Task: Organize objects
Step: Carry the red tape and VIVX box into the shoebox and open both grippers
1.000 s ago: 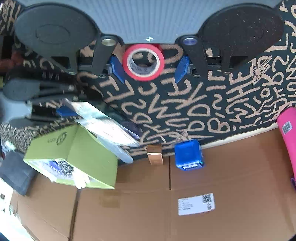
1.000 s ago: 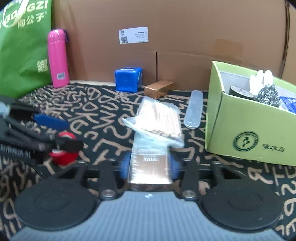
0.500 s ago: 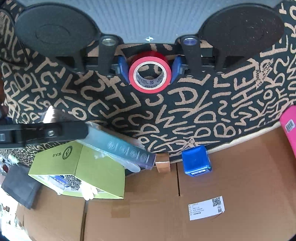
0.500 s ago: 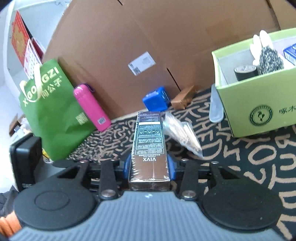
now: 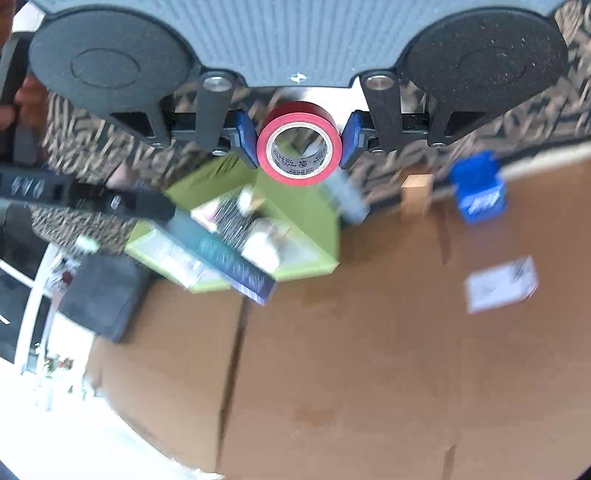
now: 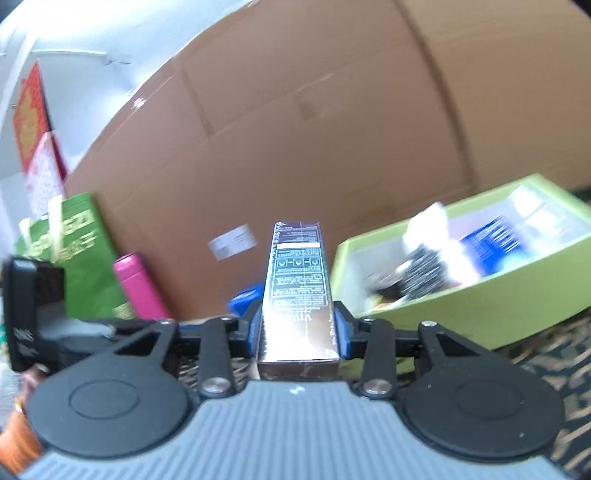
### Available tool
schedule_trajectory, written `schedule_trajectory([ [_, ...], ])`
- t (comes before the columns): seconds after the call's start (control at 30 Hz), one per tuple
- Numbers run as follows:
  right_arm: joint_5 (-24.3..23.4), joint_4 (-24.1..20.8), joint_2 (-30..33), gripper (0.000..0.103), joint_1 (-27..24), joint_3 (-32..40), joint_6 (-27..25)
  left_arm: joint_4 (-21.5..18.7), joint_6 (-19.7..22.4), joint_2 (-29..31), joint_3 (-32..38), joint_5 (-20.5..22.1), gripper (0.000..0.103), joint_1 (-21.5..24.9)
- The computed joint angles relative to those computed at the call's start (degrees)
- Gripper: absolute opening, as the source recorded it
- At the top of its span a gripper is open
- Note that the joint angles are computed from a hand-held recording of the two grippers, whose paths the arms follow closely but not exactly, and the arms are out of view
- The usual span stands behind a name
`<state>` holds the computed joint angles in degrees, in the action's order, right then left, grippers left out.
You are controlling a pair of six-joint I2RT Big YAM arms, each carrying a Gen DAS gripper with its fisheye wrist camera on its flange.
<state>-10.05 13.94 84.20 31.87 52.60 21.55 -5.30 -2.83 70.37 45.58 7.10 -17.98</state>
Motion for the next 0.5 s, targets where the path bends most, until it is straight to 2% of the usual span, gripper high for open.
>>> schedule_trajectory([
  [0.2, 8.9, -3.3, -1.0, 0.038, -3.4, 1.2, -6.6, 2.1, -1.1, 7.9, 8.7, -2.2, 0.049, -4.9],
  [0.3, 12.8, -5.4, 0.7, 0.038, -5.3, 3.7, -10.3, 1.0, -2.8, 13.2, 14.5, -3.6, 0.049, -6.8],
  [0.5, 15.6, -7.1, 6.2, 0.038, -8.2, 9.6, -17.0, -0.8, -5.0, 21.4, 23.0, -6.1, 0.049, -9.3],
])
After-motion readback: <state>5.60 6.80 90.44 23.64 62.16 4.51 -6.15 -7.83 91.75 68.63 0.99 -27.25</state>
